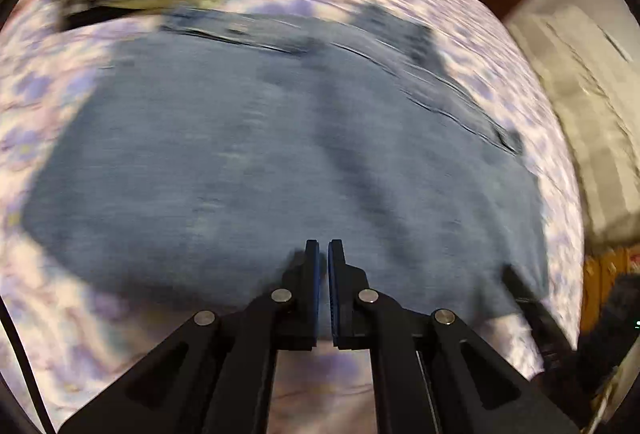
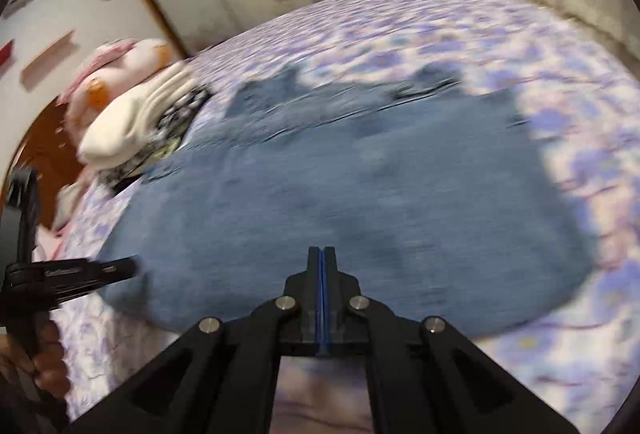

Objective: Fold large clothes

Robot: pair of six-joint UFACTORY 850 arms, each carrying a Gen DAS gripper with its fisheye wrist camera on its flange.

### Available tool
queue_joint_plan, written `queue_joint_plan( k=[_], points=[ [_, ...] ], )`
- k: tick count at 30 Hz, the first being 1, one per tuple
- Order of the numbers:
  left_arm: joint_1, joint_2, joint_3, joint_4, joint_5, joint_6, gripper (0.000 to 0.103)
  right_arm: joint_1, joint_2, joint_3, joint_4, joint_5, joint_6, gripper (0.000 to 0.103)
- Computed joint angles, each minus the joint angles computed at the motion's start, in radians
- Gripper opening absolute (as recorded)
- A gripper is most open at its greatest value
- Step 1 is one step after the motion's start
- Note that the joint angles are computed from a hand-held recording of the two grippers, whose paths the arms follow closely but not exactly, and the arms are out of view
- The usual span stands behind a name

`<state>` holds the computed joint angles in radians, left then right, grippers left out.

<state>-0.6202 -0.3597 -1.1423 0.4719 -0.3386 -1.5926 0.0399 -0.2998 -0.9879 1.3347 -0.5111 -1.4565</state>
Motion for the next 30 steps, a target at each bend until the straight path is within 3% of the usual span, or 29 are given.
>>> queue_joint_plan(
  k=[3, 14, 19, 24, 30],
  points=[
    [0.004, -0.067, -0.054, -0.064, 0.044, 0.101, 0.002, 0.036, -0.032, 0.002, 0.071, -0.047, -0.049, 0.000],
    [0.109, -0.189, -0.145, 0.382, 0.169, -0.347, 0.002, 0.090, -0.214, -0.167, 0.174, -0.063, -0.060, 0.000],
    [0.145, -0.257, -0.227, 0.464, 0.151, -0.413, 0.002, 0.113, -0.285, -0.271, 0.136, -0.032, 0.007, 0.000],
    [0.170, -0.315, -0.301, 0.407, 0.127, -0.311, 0.002, 0.130, -0.354, -0.385, 0.029, -0.023, 0.127, 0.000],
    [0.159, -0.316, -0.295, 0.539, 0.079, -0.380, 0.001, 0.118, -0.393, -0.439, -0.014, -0.074, 0.203, 0.000]
  ],
)
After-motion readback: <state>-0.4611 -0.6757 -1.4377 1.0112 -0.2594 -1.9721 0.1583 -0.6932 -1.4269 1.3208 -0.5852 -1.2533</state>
